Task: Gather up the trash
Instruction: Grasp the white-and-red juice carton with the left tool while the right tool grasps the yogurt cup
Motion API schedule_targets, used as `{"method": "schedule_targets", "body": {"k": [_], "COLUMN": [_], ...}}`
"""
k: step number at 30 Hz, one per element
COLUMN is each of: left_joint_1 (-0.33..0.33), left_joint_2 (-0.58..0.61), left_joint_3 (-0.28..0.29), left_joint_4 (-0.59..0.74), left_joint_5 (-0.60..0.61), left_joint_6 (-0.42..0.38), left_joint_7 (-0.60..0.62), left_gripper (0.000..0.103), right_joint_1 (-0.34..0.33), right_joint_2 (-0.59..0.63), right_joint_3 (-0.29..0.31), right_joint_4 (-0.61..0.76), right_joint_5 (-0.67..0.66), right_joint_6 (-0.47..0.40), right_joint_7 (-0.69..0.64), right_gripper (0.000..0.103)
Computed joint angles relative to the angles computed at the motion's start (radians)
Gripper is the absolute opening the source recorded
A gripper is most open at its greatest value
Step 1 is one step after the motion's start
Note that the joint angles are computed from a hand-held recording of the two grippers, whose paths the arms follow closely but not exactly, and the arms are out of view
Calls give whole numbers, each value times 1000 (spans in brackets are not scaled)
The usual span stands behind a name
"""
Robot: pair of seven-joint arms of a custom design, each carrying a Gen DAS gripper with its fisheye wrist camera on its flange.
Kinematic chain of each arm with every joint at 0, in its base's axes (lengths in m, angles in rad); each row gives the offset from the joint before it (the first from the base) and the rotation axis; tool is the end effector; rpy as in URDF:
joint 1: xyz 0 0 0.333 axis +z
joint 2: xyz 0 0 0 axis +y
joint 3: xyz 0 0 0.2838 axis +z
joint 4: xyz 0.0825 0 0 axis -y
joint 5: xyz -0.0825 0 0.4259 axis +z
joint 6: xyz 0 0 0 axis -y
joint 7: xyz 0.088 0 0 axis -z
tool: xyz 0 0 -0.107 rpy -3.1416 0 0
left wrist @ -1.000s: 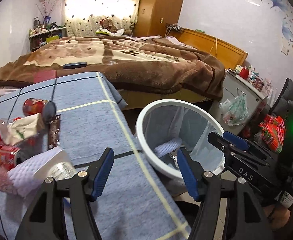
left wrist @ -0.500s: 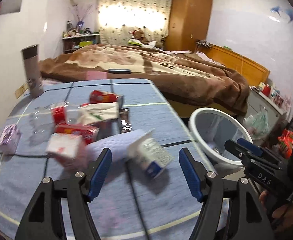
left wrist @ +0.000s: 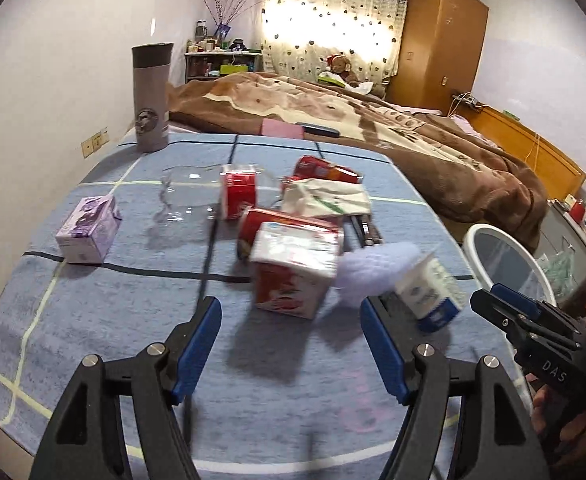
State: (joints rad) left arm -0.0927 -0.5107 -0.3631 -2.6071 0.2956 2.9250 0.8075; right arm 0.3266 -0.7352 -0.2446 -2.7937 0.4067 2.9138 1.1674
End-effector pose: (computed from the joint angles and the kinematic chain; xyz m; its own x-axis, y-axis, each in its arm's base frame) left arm 0.4273 -0.2300 0.4501 -0.0456 -0.9900 0.1336 -0.6771 -0.0677 -0.7328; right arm 0.4258 0.0168 0.4520 0.2102 -0.9538 -0.2148 -0.6633 0.0223 -0.7480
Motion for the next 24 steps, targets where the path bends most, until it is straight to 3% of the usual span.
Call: {"method": "schedule_targets", "body": {"k": [5,12,15,24], "left_joint_1": [-26,-93,-45,-58], "left_joint_2": [21,99,116,207], "left_joint_3": [47,127,82,106], "left_joint_4": [0,34,55,119], "left_joint_5": [-28,-129,-113,-143], "left_joint_6": [24,63,57,50], "left_joint_7": [46,161,148,202], "left_gripper": [77,78,78,78], "right_joint_1": [21,-22,-40,-53], "right_joint_2": [30,62,79,127], "right_joint_3": [6,75,98,119], "right_joint_4": [20,32,43,76], "right_joint_5": [7,-40,-71,-116], "right_joint_6": [-5,-7,-11,-37], "right_joint_7": [-3,25,48,77], "right_gripper": [53,54,54,55]}}
